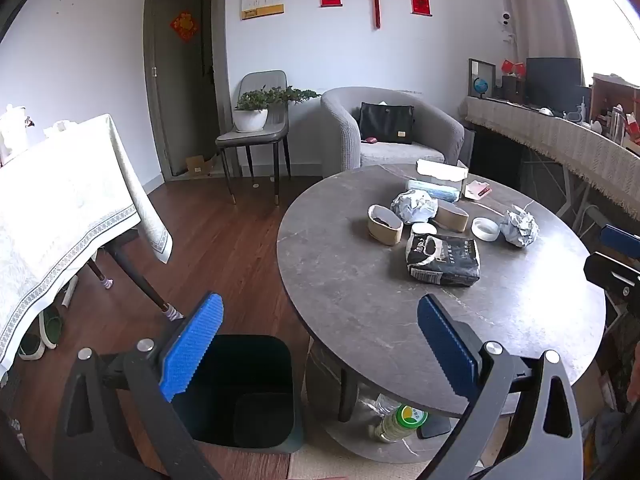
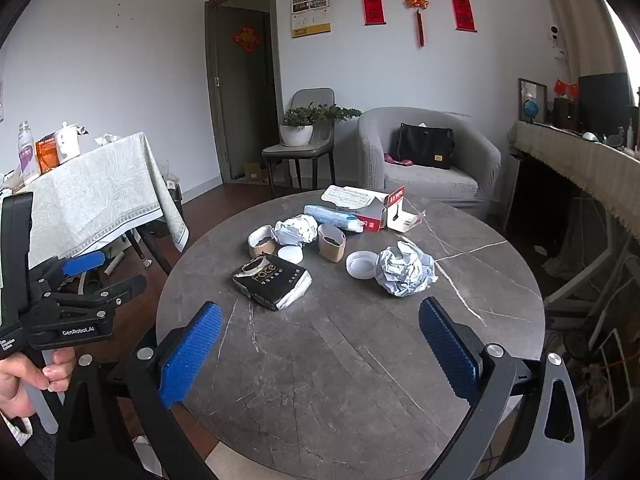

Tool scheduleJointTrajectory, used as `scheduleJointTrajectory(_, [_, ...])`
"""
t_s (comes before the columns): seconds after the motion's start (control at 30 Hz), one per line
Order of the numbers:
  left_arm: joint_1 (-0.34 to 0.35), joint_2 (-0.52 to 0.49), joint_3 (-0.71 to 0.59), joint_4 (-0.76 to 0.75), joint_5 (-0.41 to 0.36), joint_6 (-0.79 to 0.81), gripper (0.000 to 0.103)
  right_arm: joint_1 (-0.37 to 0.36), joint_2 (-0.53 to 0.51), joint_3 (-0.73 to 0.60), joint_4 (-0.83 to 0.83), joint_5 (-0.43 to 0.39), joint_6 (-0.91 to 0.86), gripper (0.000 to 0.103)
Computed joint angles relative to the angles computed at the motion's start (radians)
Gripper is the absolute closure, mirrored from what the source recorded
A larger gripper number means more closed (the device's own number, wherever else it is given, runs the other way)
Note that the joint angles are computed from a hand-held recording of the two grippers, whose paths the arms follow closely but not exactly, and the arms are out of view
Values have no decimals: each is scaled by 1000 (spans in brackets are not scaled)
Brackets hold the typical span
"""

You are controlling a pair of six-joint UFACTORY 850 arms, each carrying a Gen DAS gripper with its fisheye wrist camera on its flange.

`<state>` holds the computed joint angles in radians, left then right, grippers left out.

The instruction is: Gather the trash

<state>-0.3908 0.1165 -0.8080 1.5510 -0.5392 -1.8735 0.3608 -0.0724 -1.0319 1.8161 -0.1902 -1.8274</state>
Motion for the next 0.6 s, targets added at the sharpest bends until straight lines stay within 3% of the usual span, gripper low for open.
scheduleJointTrajectory(0.6, [2,2,0,-3,6,0,3,2,0,-1,25,0,-28,3])
